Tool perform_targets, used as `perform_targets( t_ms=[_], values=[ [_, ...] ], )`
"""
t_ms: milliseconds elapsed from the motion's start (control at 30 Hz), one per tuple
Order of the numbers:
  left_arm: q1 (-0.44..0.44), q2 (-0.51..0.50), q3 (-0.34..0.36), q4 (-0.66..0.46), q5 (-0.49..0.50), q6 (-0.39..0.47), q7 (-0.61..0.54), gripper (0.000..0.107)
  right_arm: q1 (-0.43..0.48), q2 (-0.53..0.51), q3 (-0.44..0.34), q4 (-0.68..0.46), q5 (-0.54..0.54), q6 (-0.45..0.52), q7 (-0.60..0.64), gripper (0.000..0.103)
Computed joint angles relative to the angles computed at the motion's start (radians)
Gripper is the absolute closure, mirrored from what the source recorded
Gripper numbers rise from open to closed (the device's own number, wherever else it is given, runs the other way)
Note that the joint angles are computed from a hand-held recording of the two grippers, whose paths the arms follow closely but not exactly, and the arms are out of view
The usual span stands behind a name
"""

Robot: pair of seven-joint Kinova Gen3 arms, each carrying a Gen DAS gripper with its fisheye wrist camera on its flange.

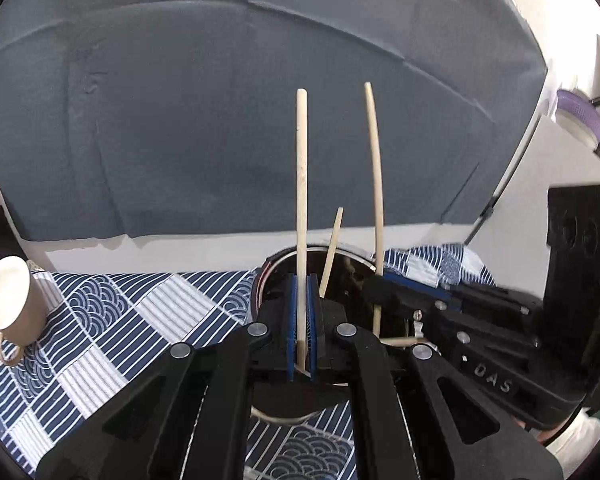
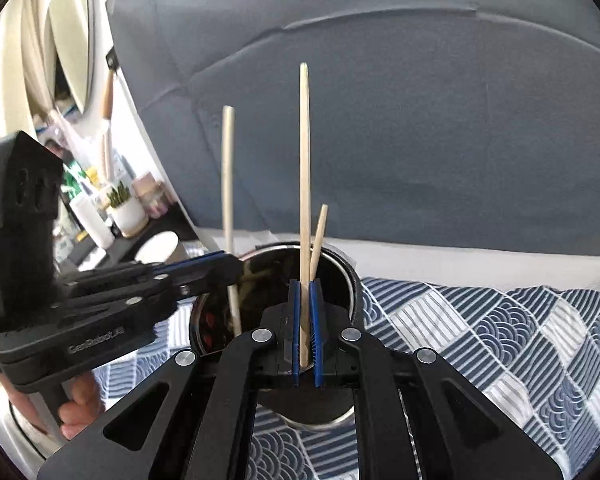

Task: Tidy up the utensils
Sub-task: 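Lower the sticks into the holder and open both tools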

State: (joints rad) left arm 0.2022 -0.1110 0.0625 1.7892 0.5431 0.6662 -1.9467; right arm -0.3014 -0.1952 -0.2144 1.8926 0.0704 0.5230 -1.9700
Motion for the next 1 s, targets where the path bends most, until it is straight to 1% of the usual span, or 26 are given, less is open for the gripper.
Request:
perform_targets(
  t_ms=[100, 200, 267, 367, 500, 533, 633, 700, 767, 833, 867, 900, 933, 1000],
  values=[
    [-0.004, 0.003, 0.017, -0.016, -0.061, 0.031, 0.047, 0.102, 0.009, 0.007, -0.026, -0.035, 0.044, 0.06, -0.024, 0.098],
    [-0.004, 0.006, 0.012, -0.026, -0.061, 0.062, 0.052, 0.102, -0.001, 0.001, -0.033, -0.059, 0.071, 0.111, -0.019, 0.098],
    [-0.005, 0.008, 0.017, -0.034, -0.08, 0.073, 0.068, 0.102, -0.007, 0.003, -0.035, -0.076, 0.083, 0.15, -0.012, 0.098],
    [-0.007, 0.005, 0.006, -0.037, -0.059, 0.086, 0.058, 0.102, -0.017, 0.015, -0.027, -0.104, 0.08, 0.213, 0.003, 0.098],
    [-0.015, 0.0, -0.002, -0.043, -0.041, 0.104, 0.052, 0.102, -0.03, 0.033, -0.002, -0.146, 0.047, 0.284, 0.045, 0.098],
    [-0.016, -0.001, -0.004, -0.044, -0.035, 0.109, 0.049, 0.102, -0.033, 0.039, -0.006, -0.161, 0.055, 0.305, 0.05, 0.098],
    [-0.023, -0.004, -0.012, -0.043, -0.023, 0.12, 0.046, 0.1, -0.044, 0.058, -0.036, -0.195, 0.124, 0.362, 0.028, 0.097],
    [-0.028, -0.008, -0.02, -0.042, -0.008, 0.133, 0.034, 0.097, -0.054, 0.057, -0.04, -0.199, 0.145, 0.373, 0.016, 0.097],
    [-0.027, -0.013, -0.029, -0.044, -0.006, 0.145, 0.026, 0.097, -0.062, 0.057, -0.04, -0.202, 0.154, 0.382, 0.006, 0.097],
    [-0.049, -0.026, -0.001, -0.042, -0.044, 0.137, 0.049, 0.082, -0.068, 0.061, -0.042, -0.21, 0.161, 0.393, -0.001, 0.096],
    [-0.048, -0.032, -0.005, -0.04, -0.047, 0.138, 0.045, 0.081, -0.072, 0.061, -0.045, -0.212, 0.171, 0.4, -0.009, 0.096],
    [-0.037, -0.037, -0.027, -0.038, -0.033, 0.147, 0.03, 0.079, -0.076, 0.063, -0.043, -0.215, 0.169, 0.403, -0.008, 0.096],
    [-0.037, -0.04, -0.031, -0.038, -0.03, 0.153, 0.029, 0.073, -0.079, 0.061, -0.042, -0.216, 0.168, 0.406, -0.009, 0.094],
    [-0.043, -0.054, -0.027, -0.034, -0.052, 0.152, 0.044, 0.068, -0.083, 0.055, -0.046, -0.218, 0.176, 0.412, -0.019, 0.084]
  ],
)
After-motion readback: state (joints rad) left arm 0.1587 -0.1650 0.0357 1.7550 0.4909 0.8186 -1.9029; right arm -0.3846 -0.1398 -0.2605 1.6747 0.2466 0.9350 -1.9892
